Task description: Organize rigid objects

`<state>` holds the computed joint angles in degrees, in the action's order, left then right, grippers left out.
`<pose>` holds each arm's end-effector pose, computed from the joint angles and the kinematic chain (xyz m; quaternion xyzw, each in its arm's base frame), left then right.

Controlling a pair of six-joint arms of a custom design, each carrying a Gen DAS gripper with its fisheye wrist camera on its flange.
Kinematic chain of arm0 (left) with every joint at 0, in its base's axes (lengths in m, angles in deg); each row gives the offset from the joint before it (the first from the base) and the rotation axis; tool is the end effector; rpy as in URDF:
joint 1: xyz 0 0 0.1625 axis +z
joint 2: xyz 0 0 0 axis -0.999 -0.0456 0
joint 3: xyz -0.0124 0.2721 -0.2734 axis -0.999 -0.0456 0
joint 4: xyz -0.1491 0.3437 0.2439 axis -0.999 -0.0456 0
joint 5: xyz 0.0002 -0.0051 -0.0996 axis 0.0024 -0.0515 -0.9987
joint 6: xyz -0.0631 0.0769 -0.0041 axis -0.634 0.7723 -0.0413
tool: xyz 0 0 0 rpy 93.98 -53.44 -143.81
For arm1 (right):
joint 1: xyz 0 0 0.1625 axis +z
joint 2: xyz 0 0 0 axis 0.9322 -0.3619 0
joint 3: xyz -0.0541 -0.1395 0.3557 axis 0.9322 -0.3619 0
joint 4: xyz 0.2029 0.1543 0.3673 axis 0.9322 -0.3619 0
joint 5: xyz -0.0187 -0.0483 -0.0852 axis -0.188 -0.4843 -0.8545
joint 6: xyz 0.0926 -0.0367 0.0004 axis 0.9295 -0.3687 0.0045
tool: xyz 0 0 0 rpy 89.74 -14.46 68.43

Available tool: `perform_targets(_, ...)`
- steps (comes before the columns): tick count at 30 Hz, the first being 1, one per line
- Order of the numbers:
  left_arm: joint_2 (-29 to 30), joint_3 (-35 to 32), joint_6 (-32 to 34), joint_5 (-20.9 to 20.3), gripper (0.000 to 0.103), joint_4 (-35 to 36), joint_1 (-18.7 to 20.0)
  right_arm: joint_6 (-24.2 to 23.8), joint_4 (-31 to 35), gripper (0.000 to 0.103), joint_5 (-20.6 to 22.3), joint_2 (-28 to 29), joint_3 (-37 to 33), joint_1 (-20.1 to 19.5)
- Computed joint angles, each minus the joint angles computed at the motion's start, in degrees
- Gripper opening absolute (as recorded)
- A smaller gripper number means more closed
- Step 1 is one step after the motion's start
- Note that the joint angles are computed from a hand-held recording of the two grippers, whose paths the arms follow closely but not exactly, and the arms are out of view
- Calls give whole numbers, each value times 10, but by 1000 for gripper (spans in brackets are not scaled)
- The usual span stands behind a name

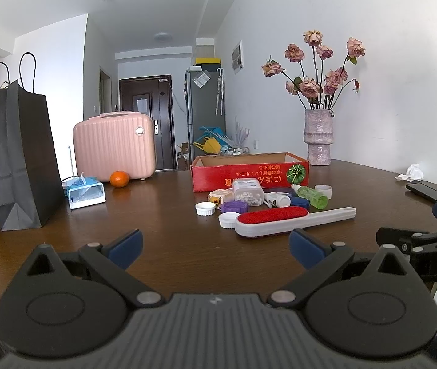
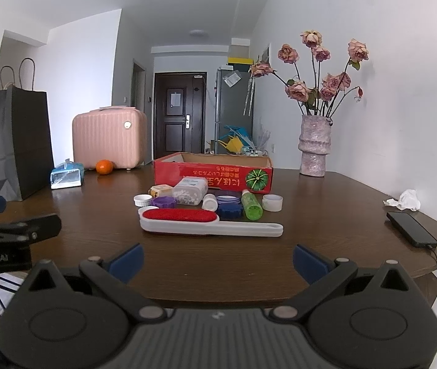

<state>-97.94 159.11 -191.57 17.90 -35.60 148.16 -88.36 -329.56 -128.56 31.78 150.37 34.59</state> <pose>-0.1735 -0.6488 0.1483 0.4139 0.7447 -0.4886 0.1880 0.2084 -0.5656 0.1088 0.1159 -0.7039 0.5807 0.3924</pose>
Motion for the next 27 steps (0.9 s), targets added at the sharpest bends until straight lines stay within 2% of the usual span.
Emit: perform_targets(27,4,-4,1,2,103,3,2,3,0,103,-6,0,0,2)
